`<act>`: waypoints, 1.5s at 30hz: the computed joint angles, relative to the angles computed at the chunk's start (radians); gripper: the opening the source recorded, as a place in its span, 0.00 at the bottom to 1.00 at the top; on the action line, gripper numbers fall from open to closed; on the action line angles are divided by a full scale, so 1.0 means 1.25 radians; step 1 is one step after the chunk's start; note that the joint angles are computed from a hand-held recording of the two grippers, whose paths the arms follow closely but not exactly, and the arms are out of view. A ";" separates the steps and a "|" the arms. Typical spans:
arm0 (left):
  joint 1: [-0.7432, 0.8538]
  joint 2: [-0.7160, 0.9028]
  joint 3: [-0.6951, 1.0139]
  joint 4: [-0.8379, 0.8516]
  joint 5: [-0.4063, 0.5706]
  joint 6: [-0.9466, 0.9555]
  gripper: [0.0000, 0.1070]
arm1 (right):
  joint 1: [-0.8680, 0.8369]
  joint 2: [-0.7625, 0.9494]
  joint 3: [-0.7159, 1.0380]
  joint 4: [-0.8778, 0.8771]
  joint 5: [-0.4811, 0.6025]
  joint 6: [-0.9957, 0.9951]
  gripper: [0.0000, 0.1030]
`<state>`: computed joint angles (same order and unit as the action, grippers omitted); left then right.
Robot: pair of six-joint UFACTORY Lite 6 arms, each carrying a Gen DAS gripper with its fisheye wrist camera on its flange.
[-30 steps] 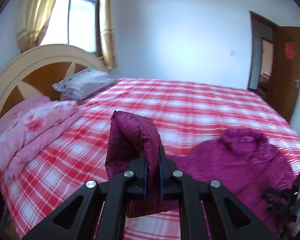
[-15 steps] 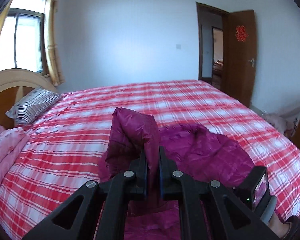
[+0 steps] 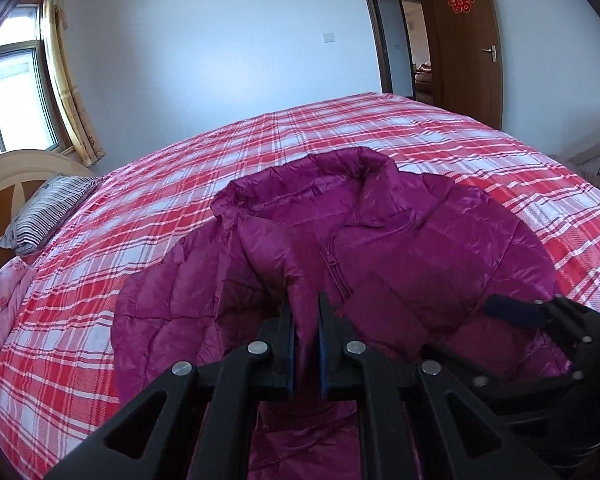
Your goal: Fold large clothes
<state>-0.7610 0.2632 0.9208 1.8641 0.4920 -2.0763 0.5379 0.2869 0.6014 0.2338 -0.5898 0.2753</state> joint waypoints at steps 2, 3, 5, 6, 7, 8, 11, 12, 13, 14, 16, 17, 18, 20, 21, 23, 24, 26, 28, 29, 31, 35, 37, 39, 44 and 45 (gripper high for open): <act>0.003 0.004 0.004 -0.001 -0.015 -0.003 0.09 | -0.014 -0.020 -0.031 -0.021 -0.035 0.047 0.82; -0.003 -0.002 -0.004 0.010 -0.020 -0.008 0.11 | -0.021 -0.029 -0.046 -0.023 -0.053 0.067 0.83; -0.036 -0.007 -0.015 -0.013 0.006 0.020 0.16 | -0.050 -0.048 -0.082 -0.043 -0.095 0.130 0.84; -0.049 -0.007 -0.015 -0.024 0.015 0.034 0.21 | -0.067 -0.058 -0.105 -0.064 -0.126 0.168 0.84; -0.063 -0.016 -0.024 -0.018 0.021 0.029 0.25 | -0.092 -0.069 -0.134 -0.088 -0.168 0.220 0.84; -0.085 -0.037 -0.046 0.003 0.033 0.010 0.33 | -0.122 -0.075 -0.158 -0.117 -0.207 0.272 0.86; -0.149 -0.106 -0.110 0.050 0.086 -0.034 0.68 | -0.183 -0.083 -0.202 -0.170 -0.278 0.370 0.87; -0.164 -0.129 -0.129 0.060 0.103 -0.042 0.71 | -0.188 -0.087 -0.208 -0.174 -0.287 0.379 0.87; -0.175 -0.156 -0.150 0.071 0.117 -0.046 0.71 | -0.183 -0.093 -0.209 -0.167 -0.283 0.374 0.87; -0.180 -0.192 -0.179 0.073 0.130 -0.043 0.71 | -0.174 -0.101 -0.207 -0.153 -0.273 0.360 0.87; -0.156 -0.232 -0.211 0.062 0.150 -0.034 0.72 | -0.159 -0.112 -0.203 -0.138 -0.263 0.333 0.88; -0.128 -0.248 -0.226 0.058 0.157 -0.035 0.73 | -0.153 -0.108 -0.199 -0.136 -0.265 0.327 0.88; -0.082 -0.252 -0.236 0.053 0.164 -0.038 0.78 | -0.150 -0.101 -0.199 -0.135 -0.270 0.321 0.88; 0.006 -0.203 -0.211 0.011 0.170 -0.006 0.80 | -0.136 -0.100 -0.184 -0.110 -0.244 0.298 0.88; 0.056 -0.170 -0.195 -0.005 0.153 0.007 0.80 | -0.128 -0.102 -0.182 -0.098 -0.238 0.283 0.88; 0.129 -0.116 -0.185 0.024 0.112 -0.027 0.80 | -0.094 -0.103 -0.176 -0.041 -0.225 0.231 0.87; 0.146 -0.096 -0.187 0.053 0.101 -0.053 0.80 | -0.066 -0.128 -0.168 0.018 -0.187 0.168 0.83; 0.153 -0.035 -0.194 0.114 0.118 -0.113 0.80 | -0.015 -0.175 -0.127 0.082 -0.076 0.067 0.79; 0.154 -0.012 -0.194 0.126 0.119 -0.122 0.80 | 0.009 -0.174 -0.053 0.057 0.024 0.036 0.78; 0.153 -0.014 -0.189 0.121 0.116 -0.117 0.80 | 0.028 -0.163 -0.002 0.078 0.080 -0.014 0.76; 0.162 -0.057 -0.211 0.143 0.113 -0.138 0.80 | 0.055 -0.093 0.134 0.140 0.189 -0.138 0.75; 0.186 -0.185 -0.260 0.148 0.141 -0.127 0.80 | 0.062 0.086 0.326 0.276 0.302 -0.329 0.56; 0.220 -0.197 -0.229 0.147 0.133 -0.114 0.80 | 0.067 0.129 0.334 0.327 0.279 -0.379 0.56; 0.256 -0.140 -0.149 0.125 0.103 -0.067 0.80 | 0.071 0.154 0.312 0.277 0.240 -0.324 0.56; 0.292 0.178 0.125 -0.063 0.174 0.161 0.80 | 0.073 0.144 0.253 0.206 0.185 -0.236 0.56; 0.308 0.237 0.172 -0.101 0.174 0.202 0.80 | 0.071 0.142 0.242 0.186 0.178 -0.215 0.56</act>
<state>-0.3757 0.5591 1.1353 1.7380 0.7091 -1.8239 0.6263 0.4646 0.9043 0.4665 -0.3673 0.0061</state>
